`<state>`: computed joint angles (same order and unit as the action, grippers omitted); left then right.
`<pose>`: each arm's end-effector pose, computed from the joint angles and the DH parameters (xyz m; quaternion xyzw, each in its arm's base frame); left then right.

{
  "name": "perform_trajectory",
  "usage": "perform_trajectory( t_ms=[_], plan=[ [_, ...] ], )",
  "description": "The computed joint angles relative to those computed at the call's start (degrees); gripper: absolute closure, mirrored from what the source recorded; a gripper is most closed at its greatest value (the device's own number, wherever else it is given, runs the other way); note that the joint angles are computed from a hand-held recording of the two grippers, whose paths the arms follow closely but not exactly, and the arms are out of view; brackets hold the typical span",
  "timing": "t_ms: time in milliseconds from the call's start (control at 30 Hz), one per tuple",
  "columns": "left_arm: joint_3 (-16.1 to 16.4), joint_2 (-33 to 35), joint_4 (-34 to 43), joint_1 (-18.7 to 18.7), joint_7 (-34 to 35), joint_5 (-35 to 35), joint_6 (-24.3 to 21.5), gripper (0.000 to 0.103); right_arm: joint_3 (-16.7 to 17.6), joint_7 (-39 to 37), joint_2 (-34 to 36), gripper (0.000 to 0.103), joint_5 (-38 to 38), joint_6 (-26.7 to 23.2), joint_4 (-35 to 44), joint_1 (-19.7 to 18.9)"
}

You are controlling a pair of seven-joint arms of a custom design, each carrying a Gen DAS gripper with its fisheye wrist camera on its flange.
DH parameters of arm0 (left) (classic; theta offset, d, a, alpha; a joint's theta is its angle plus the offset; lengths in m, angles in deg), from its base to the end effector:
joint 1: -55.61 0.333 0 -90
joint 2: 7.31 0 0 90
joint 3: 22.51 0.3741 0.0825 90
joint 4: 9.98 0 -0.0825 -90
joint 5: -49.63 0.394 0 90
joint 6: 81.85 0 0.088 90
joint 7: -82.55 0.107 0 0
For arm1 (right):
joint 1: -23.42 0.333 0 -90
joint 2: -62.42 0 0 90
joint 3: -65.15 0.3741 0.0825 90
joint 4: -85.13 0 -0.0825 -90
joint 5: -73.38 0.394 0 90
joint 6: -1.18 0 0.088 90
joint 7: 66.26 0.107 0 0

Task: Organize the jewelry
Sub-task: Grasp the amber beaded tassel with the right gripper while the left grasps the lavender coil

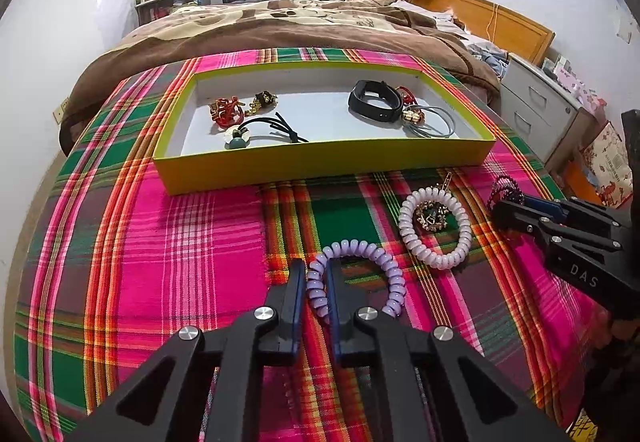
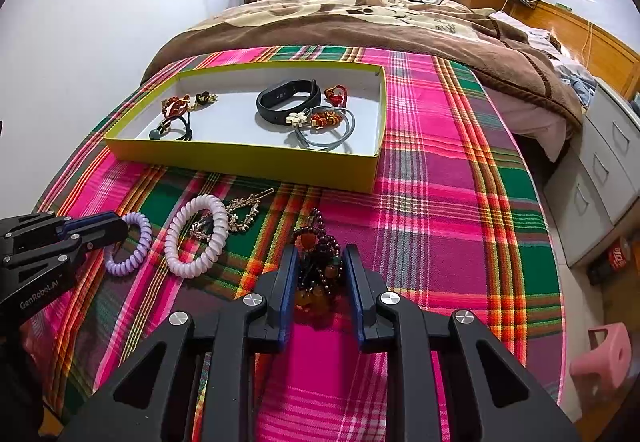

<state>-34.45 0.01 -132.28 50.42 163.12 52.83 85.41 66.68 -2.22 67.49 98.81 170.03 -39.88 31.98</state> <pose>0.5931 -0.1814 0.4765 -0.6083 0.7245 -0.2744 0.1725 0.5970 0.0772 0.4746 -0.7337 0.5867 -0.1901 0.2851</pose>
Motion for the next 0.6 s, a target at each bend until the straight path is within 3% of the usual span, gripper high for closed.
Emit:
perform_trajectory(
  t_ms=[600],
  plan=[
    [-1.9,-1.3,-1.0,1.6,7.4,-9.3,1.9,0.093,0.1,0.6,-1.2,0.082,0.9,3.1,-1.3,0.1]
  ],
)
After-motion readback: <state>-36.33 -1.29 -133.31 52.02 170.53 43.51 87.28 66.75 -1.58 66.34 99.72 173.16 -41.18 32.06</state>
